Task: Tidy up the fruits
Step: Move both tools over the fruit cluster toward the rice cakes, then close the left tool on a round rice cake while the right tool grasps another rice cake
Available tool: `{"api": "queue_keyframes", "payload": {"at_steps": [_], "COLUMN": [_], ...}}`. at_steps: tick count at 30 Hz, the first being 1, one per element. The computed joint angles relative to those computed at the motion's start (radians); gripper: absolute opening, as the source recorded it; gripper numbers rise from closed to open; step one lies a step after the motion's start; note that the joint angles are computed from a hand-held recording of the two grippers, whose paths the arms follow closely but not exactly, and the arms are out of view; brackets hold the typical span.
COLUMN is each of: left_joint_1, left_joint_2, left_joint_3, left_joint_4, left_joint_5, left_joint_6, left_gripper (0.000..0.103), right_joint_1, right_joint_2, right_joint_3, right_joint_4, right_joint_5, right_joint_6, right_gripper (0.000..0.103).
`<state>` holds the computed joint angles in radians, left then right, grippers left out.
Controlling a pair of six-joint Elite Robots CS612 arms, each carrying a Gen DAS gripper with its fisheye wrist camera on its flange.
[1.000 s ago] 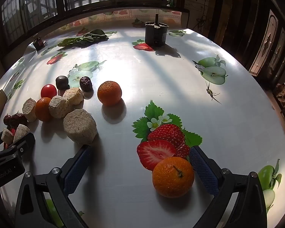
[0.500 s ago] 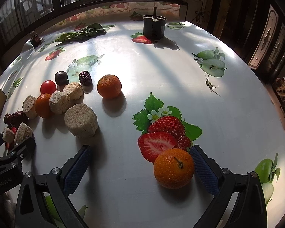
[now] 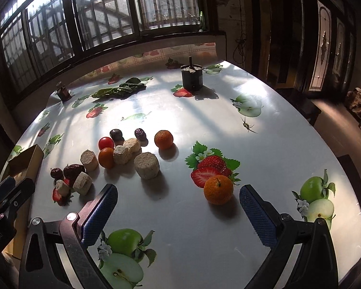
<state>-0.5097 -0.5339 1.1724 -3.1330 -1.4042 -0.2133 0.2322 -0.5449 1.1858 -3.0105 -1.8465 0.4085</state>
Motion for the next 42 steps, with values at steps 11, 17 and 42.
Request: {"api": "queue_keyframes", "payload": {"at_steps": [11, 17, 42], "left_joint_1": [0.000, -0.003, 0.058], "left_joint_2": [-0.063, -0.080, 0.001], "left_joint_3": [0.119, 0.156, -0.092], "left_joint_4": [-0.060, -0.099, 0.144], "left_joint_5": [0.020, 0.057, -0.095], "left_joint_6": [-0.038, -0.031, -0.067], "left_gripper": [0.076, 0.076, 0.084], "right_joint_1": [0.057, 0.063, -0.050], "right_joint_2": [-0.024, -0.032, 0.012], "right_joint_3": [0.078, 0.098, -0.113], "right_joint_4": [-0.208, -0.240, -0.117], "right_joint_5": [-0.101, -0.126, 0.211], "right_joint_6": [-0.031, -0.034, -0.107], "right_gripper": [0.102, 0.102, 0.094]}}
